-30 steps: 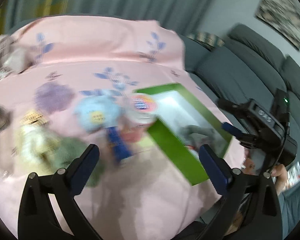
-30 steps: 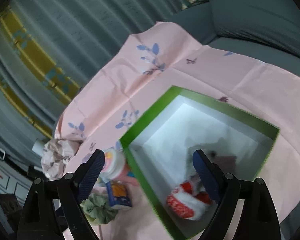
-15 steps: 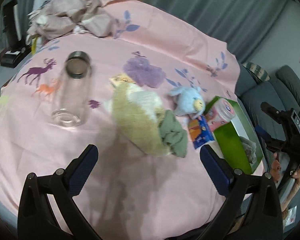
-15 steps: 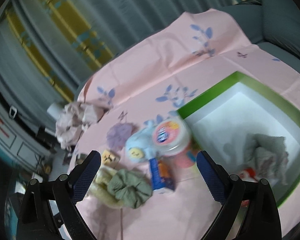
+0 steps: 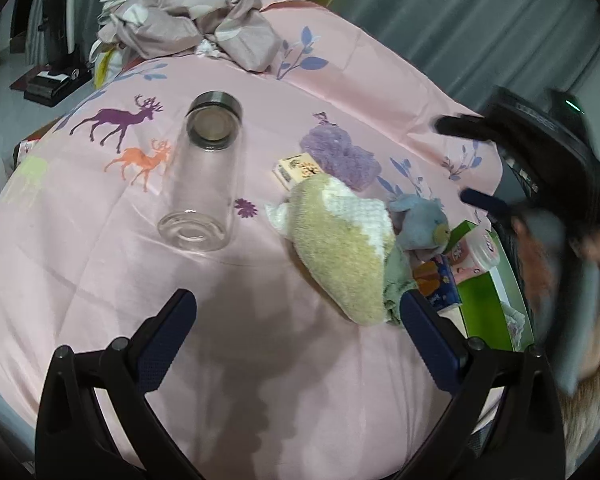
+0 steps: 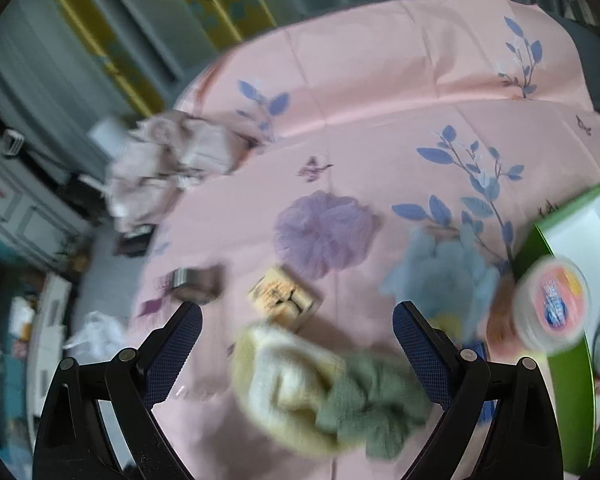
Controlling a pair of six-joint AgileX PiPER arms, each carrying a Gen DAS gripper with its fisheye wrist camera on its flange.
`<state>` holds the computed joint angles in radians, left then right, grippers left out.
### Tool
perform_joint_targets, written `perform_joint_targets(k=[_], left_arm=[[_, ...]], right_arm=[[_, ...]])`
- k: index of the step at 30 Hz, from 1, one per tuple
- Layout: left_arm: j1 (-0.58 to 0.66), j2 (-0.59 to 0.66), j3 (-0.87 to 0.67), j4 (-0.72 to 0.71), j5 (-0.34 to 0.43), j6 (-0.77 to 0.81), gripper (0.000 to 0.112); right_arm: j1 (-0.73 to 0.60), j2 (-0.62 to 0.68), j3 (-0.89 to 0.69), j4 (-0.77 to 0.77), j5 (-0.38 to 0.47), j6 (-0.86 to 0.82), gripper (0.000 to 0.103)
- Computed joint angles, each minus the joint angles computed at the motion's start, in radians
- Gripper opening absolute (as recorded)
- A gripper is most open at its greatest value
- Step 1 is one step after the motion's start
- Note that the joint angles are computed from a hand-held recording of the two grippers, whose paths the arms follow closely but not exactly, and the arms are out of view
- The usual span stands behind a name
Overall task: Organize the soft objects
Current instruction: 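Reach the right gripper to the purple mesh bath puff and grasp it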
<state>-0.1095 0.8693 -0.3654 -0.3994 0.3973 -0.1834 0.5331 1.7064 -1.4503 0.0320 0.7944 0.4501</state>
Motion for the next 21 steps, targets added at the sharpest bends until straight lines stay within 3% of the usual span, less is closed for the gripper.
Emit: perform_joint_targets(k=[8, 14, 16, 17, 21], left_arm=[[0.155, 0.1, 0.028, -0.431, 0.002, 0.515, 0.101], [0.221, 0.188, 0.041, -0.692, 0.036, 0.82, 0.101], [0.218, 0.203, 0.042, -0.716, 0.029, 0.849, 0.101], [0.214, 0.209, 0.042, -0.721, 0.023, 0.853, 0.101], [0.2, 0.216, 0.043, -0.711, 0.009, 0.829, 0.101]], right_arm=[[0.006, 0.44, -0.464, -0.133, 0.202, 0.07, 0.097], [-0.006, 0.595, -0.615, -0.191, 0.276, 0.088, 0.086], [-0.012, 0.615, -0.621, -0.184, 0.271, 0.071, 0.064], [-0.017, 0.626, -0.631, -0.172, 0.278, 0.059, 0.057], [-0.031, 0.58, -0.533, -0.131, 0.186, 0.026, 0.015]])
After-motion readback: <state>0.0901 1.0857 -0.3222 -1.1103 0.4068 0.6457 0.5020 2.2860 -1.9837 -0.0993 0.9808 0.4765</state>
